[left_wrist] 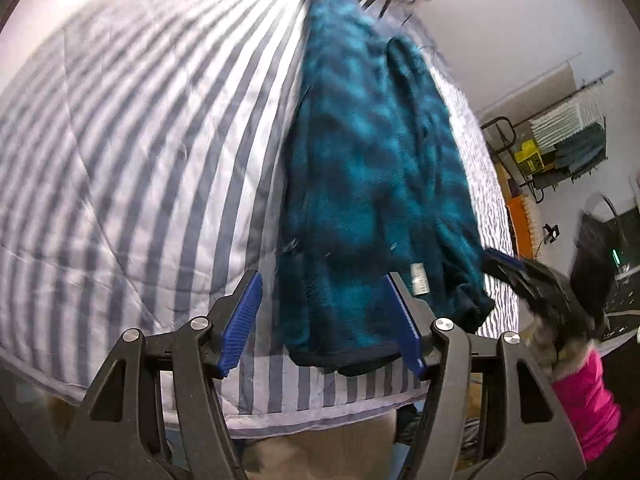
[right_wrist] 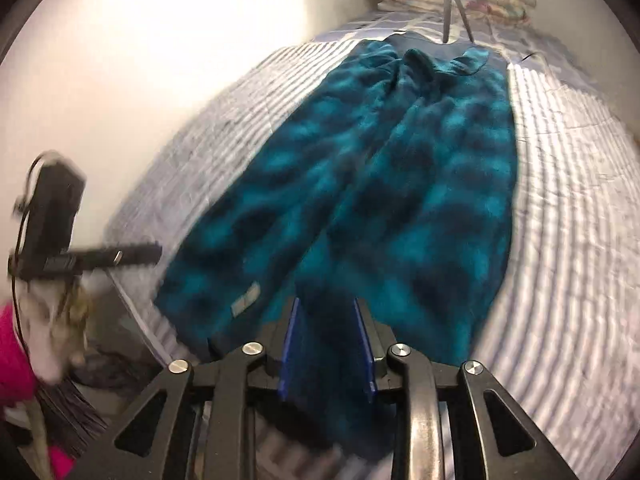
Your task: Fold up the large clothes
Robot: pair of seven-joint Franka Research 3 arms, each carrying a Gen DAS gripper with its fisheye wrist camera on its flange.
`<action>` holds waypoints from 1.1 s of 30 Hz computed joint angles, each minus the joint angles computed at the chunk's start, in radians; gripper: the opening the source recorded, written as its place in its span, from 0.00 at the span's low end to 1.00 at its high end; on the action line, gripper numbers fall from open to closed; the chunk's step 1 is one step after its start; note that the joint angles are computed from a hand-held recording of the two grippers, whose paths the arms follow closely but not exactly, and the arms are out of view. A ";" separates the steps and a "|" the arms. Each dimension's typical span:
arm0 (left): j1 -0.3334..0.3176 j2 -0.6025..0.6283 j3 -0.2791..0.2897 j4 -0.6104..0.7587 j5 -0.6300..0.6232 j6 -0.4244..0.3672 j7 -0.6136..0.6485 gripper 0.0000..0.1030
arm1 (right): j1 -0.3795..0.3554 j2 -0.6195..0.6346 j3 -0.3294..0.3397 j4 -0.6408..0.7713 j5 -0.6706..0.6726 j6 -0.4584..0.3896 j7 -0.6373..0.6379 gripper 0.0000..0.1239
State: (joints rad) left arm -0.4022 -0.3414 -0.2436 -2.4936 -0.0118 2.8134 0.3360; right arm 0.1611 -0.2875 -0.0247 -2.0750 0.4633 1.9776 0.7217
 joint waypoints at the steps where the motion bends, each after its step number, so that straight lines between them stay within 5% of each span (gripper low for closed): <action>1: -0.025 0.018 0.020 -0.008 -0.037 0.030 0.019 0.61 | -0.014 -0.027 -0.004 -0.031 -0.010 0.025 0.014 0.31; 4: -0.112 0.063 0.081 -0.019 -0.172 0.103 0.113 0.61 | -0.052 -0.021 -0.032 -0.049 0.000 0.054 0.087 0.48; 10: -0.099 0.096 0.032 -0.009 -0.184 0.140 0.136 0.61 | -0.098 0.120 -0.070 0.039 0.056 -0.139 0.163 0.50; 11: -0.101 0.096 0.029 -0.008 -0.182 0.145 0.139 0.59 | -0.103 0.132 -0.070 0.043 0.070 -0.159 0.161 0.50; 13: -0.108 0.104 0.035 0.005 -0.183 0.122 0.165 0.33 | -0.115 0.167 -0.078 0.057 0.137 -0.230 0.160 0.49; 18: -0.057 0.090 -0.006 0.034 -0.099 0.070 0.143 0.14 | -0.129 0.175 -0.057 0.095 0.141 -0.291 0.138 0.12; 23: -0.004 0.008 -0.051 -0.004 0.001 0.089 0.026 0.12 | -0.129 0.120 -0.052 0.100 0.114 -0.252 0.072 0.09; 28: -0.040 0.107 -0.025 0.034 -0.010 0.063 0.040 0.12 | -0.100 0.111 -0.015 0.017 0.013 -0.149 0.089 0.09; 30: -0.035 0.113 -0.028 0.038 0.003 0.065 0.040 0.12 | -0.098 0.125 -0.031 0.037 0.043 -0.182 0.090 0.13; 32: -0.057 0.097 -0.005 0.020 -0.043 0.091 0.067 0.17 | -0.110 0.146 -0.053 0.069 0.091 -0.227 0.108 0.32; 33: -0.077 0.084 0.014 0.003 -0.084 0.101 0.083 0.32 | -0.118 0.144 -0.060 0.071 0.108 -0.234 0.111 0.35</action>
State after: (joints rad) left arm -0.4790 -0.2573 -0.2299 -2.4902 -0.0959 2.9148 0.4185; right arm 0.0434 -0.1431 -0.0851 -2.0042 0.5710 1.7438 0.8326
